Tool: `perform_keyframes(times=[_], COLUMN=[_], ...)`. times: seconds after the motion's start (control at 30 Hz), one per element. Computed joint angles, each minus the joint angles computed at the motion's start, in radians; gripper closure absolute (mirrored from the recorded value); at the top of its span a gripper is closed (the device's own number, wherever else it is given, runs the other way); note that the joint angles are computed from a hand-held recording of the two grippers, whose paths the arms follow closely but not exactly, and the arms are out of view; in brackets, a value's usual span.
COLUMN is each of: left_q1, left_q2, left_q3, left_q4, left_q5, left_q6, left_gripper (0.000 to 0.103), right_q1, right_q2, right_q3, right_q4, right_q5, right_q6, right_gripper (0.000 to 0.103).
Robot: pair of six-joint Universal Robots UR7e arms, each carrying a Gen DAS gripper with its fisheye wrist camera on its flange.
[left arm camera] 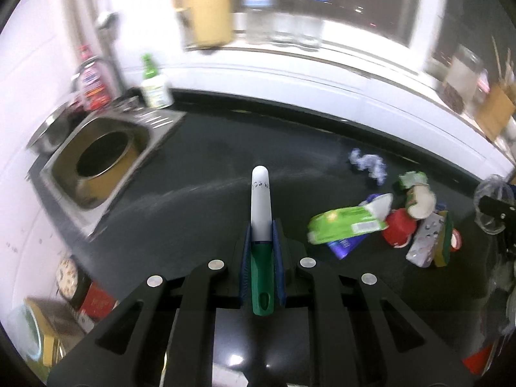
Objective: Collect trash
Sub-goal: 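Carry the marker and plastic cup to the bin and release both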
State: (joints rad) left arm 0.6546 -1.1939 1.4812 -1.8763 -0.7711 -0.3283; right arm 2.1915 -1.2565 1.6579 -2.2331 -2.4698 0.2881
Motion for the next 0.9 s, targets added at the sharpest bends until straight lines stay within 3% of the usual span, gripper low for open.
perform_keyframes(times=[0.17,0.33,0.47,0.57,0.7,0.9], left_q1=[0.0,0.009,0.037,0.075,0.155,0.36], left_q2=[-0.147,-0.313,-0.439,-0.527,-0.644,-0.718], left_q3=[0.061,0.1,0.124,0.161,0.255,0.426], left_q4=[0.148,0.432,0.646,0.71,0.645,0.237], left_q5=[0.091,0.19,0.21,0.211,0.209,0.176], left_q6=[-0.159,-0.41,-0.611,-0.688,-0.659,-0.341], left_gripper=[0.09,0.09,0.09,0.09,0.09,0.09], right_q1=[0.04,0.081,0.115,0.135,0.152,0.152], right_q2=[0.196,0.404,0.602,0.753,0.949,1.212], right_q3=[-0.137,-0.304,-0.481,-0.626,-0.817,-1.097], right_q4=[-0.049,-0.041,0.018,0.084,0.164,0.289], right_q5=[0.148,0.304,0.445,0.53,0.607,0.64], right_q6=[-0.131,-0.231,-0.289,-0.313,-0.317,-0.276], right_gripper=[0.024,0.024,0.024,0.024,0.024,0.023])
